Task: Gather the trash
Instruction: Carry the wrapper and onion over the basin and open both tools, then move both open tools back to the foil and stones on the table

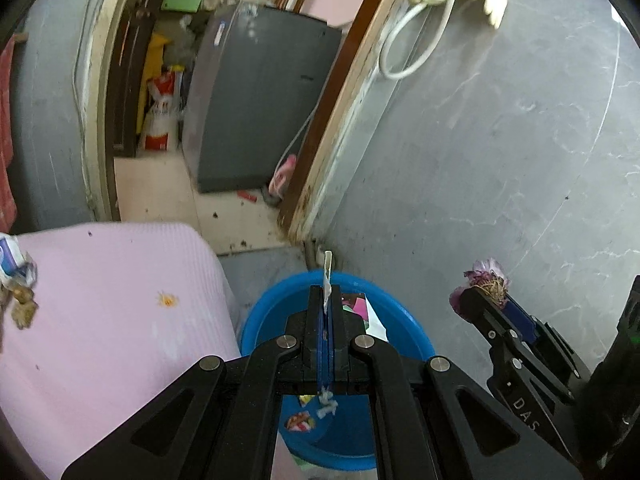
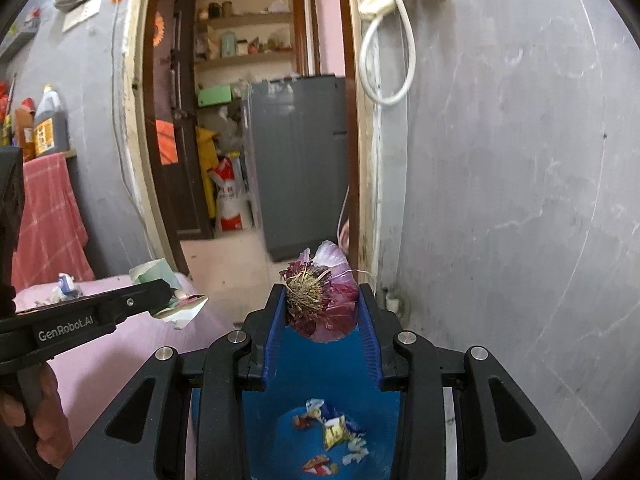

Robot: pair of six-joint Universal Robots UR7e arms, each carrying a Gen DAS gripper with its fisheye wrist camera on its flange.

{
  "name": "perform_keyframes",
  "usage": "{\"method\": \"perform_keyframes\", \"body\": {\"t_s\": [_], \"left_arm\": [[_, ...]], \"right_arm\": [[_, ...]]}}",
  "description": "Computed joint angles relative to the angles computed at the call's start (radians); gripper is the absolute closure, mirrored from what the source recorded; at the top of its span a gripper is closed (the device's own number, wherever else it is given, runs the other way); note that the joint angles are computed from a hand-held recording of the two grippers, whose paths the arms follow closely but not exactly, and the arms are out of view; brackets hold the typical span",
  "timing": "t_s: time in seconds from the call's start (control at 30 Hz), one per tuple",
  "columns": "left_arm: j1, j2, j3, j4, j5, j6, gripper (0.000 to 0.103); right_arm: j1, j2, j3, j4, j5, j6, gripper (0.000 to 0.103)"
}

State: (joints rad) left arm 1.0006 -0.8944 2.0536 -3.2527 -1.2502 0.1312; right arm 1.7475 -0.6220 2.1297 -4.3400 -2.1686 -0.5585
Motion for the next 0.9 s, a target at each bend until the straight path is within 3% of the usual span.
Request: {"method": "perform_keyframes", "body": {"t_s": [0.2, 0.27, 0.33, 0.43, 0.7, 0.9], "left_arm": [[0.002, 0.019, -0.022, 0.099, 0.029, -0.010, 0.098], [0.005, 0.022, -0.023, 0.110, 0.028, -0.016, 0.083], [0.012, 0.024, -0.025, 0.106, 0.019, -0.019, 0.076], [0.010, 0.020, -0.023, 0.115, 0.013, -0.034, 0.075], [0.001, 0.016, -0.031, 0.122, 0.027, -0.055, 0.060], [0.001, -0.023, -0.002, 0.065, 0.043, -0.060, 0.039]], "right_arm": [[-0.018, -0.015, 0.006, 0.067, -0.021, 0.054, 0.067], [-0.023, -0.020, 0.009, 0.083, -0.022, 0.069, 0.066], [-0.028, -0.026, 0.013, 0.096, -0.023, 0.080, 0.066], [-0.030, -0.033, 0.011, 0.115, -0.026, 0.086, 0.066], [-0.026, -0.042, -0.004, 0.133, -0.027, 0.085, 0.062], [-0.009, -0.044, -0.002, 0.117, -0.009, 0.086, 0.048]]}}
